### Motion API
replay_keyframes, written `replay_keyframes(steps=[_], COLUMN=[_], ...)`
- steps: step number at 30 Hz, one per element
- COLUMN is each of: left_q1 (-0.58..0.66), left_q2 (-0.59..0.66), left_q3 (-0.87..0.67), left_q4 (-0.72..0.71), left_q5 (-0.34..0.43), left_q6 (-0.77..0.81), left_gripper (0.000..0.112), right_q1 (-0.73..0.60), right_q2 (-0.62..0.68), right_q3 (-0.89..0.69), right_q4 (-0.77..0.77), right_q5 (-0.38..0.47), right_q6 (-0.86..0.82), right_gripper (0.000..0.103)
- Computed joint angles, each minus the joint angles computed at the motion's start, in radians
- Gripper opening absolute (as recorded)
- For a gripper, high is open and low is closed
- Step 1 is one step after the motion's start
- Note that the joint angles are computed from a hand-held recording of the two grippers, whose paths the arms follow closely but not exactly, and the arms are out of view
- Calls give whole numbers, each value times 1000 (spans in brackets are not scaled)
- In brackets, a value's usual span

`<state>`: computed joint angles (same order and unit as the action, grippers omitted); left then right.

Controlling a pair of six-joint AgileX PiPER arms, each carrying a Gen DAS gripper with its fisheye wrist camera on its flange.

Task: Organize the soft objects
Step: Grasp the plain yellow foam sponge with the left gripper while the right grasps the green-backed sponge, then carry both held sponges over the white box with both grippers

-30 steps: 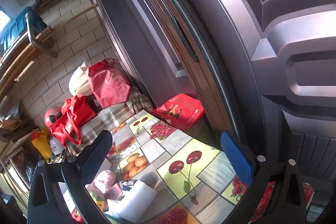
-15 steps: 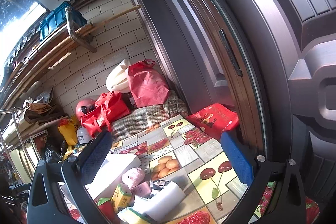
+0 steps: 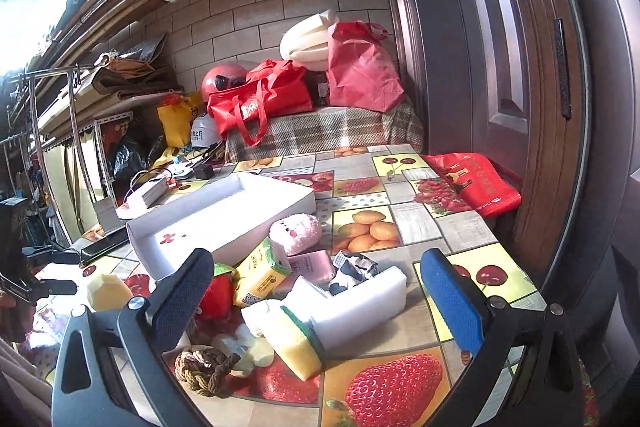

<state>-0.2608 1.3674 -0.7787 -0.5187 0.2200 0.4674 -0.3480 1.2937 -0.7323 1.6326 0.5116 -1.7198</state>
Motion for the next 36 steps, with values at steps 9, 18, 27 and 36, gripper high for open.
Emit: replay_keyframes(steps=[9, 18, 27, 36], left_q1=[3, -46, -61, -54], left_q2=[19, 105, 230, 281], left_q3=[-6, -80, -198, -237], left_q4=[-89, -30, 56, 26], left_q5=[24, 57, 128, 149], left_q6=[96, 63, -14, -10], left_gripper=[98, 94, 59, 25], right_q1=[70, 144, 133, 222], right_q2=[39, 55, 115, 256], right_q3=[-38, -37, -101, -197], right_q4=[-342, -560, -642, -940], right_q5=[-17, 54, -51, -60], right_q6=[249, 352, 541, 831], right_gripper=[103, 103, 83, 29])
